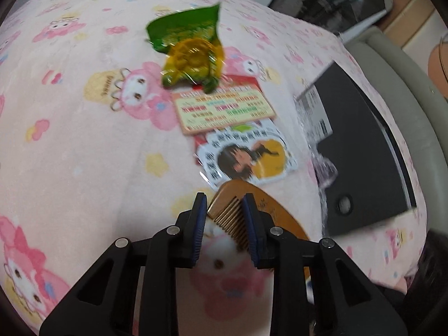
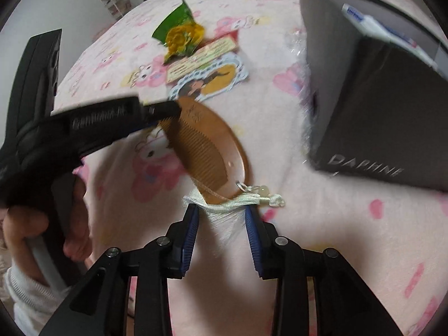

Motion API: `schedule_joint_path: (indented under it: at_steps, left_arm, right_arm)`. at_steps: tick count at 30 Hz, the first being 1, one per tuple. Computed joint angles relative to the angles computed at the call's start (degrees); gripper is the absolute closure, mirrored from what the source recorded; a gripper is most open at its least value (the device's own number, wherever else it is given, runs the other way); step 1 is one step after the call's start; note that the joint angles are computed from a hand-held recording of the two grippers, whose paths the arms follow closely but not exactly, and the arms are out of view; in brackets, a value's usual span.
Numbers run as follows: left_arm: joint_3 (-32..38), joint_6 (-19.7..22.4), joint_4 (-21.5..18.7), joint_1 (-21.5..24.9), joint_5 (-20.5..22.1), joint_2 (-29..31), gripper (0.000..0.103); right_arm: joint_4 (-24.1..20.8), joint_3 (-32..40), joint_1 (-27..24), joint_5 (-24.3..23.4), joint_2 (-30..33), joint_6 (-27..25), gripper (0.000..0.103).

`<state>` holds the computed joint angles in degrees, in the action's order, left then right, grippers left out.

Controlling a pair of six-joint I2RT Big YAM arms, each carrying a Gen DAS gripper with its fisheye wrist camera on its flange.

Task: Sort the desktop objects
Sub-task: 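Close the right gripper on the wooden comb and lift it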

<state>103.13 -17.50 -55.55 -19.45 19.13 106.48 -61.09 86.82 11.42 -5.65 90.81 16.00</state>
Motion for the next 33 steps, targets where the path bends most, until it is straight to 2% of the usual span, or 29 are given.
schedule_joint_path:
  at_steps: [4, 6, 10, 12, 14, 18, 23, 27, 31, 33]
  left_arm:
    - [-0.05, 1.96, -3.36, -0.24, 3.59, -0.44, 0.078]
    - [-0.67, 1.13, -2.47, -0.11, 3.29, -1.11, 0.078]
    - [-1.76, -2.11, 2.96, 0.91, 2.81, -1.24, 0.078]
    - [-0.69, -2.25, 2.73, 1.06, 3.41, -0.03, 0.078]
    - [0.08, -1.88, 1.63, 0.89, 3.82, 0.71, 0.078]
    - [-0.37, 2.54, -0.07, -0.67, 1.87, -0.36, 0.078]
    - [-4.27, 3.49, -0.12, -2.29, 0.52, -3.98, 0.078]
    - [-7.78, 2.4, -0.29, -2.83, 3.46, -6.46, 0.078]
    - [-9.21, 1.97, -0.05, -3.27, 2.31, -7.37, 0.078]
    - [-9.48, 0.09, 1.62, -2.86, 2.67, -7.37, 0.078]
  right_arm:
    - [0.95, -0.28, -0.49, 5.53, -0.84, 1.39, 0.072]
    - [0.65, -0.01, -1.33, 6.35, -1.0, 2.76, 0.072]
    - [2.08, -0.87, -3.41, 4.85, -1.72, 4.52, 0.072]
    - [1.04, -0.08, -3.85, 3.7, -0.38, 4.38, 0.071]
    - [1.23, 0.1, -4.7, -0.53, 0.51, 5.4, 0.07]
    - [2.83, -0.14, -5.16, -5.17, 1.11, 6.15, 0.067]
    - [3.47, -1.03, -5.24, -5.27, -0.33, 5.64, 0.067]
    - [3.55, -3.1, -5.34, -3.58, -2.7, 5.12, 0.067]
    - [3.77, -4.73, -5.7, -3.32, -4.19, 5.74, 0.067]
    - [3.49, -4.87, -5.47, -2.37, -4.17, 6.0, 0.067]
